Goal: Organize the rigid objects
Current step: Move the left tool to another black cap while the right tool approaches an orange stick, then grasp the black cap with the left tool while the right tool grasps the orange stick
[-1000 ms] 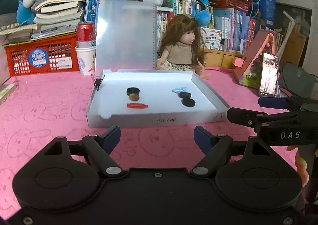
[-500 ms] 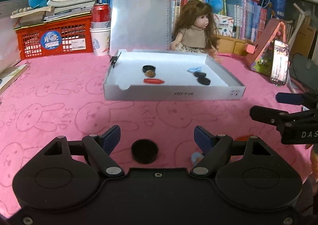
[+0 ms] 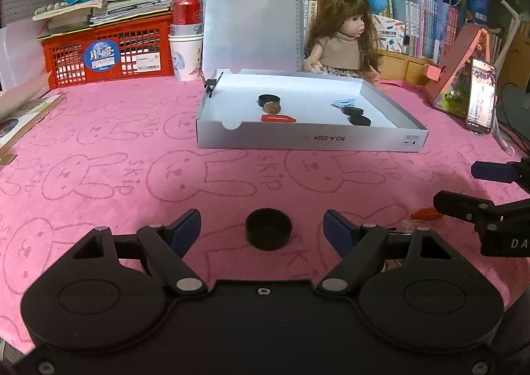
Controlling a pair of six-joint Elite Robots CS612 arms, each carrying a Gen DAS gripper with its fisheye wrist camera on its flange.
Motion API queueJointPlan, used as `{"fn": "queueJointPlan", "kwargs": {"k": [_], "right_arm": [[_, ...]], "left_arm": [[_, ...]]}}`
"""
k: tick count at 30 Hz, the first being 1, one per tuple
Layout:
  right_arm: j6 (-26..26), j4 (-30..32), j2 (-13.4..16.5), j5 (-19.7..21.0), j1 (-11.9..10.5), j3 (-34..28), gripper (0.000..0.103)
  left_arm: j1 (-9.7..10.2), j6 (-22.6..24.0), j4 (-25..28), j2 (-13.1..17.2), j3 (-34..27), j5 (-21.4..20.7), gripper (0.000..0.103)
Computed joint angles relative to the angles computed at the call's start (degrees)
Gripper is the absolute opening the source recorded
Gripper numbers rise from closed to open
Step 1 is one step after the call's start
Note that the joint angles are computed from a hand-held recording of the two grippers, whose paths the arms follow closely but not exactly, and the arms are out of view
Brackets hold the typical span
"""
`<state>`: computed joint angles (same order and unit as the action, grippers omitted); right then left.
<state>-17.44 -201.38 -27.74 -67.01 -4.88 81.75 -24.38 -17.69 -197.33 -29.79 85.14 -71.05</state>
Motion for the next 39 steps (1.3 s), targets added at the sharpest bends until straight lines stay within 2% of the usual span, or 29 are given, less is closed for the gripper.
{"fn": "queueJointPlan", "kwargs": {"k": [12,17,22,30,39], "right_arm": [[-1.45,2.25,-0.10,0.01,0.15,0.30,0.081],[-1.72,3.26,0.03,-0.65,0.24,0.08,0.077],[-1.19,4.01,0.27,-3.14,0.35,-0.41,0.073],[2.55,3.11,0.47,-7.63,0.47,-0.82,0.068],[2.88,3.56,0.75,-3.91,0.71,-1.62,0.068]], "left_arm": [[0.00,-0.27,0.84,0.05,0.36,0.83,0.077],[-0.08,0.08,0.81,0.18,0.43,1.06,0.073],[-0.16,0.38,0.33,0.25,0.76,1.35,0.068],[-0.30,0.83,-0.79,0.22,1.33,1.82,0.062],[-0.24,0.33,-0.44,0.82,-0.03,2.04,0.059]]}}
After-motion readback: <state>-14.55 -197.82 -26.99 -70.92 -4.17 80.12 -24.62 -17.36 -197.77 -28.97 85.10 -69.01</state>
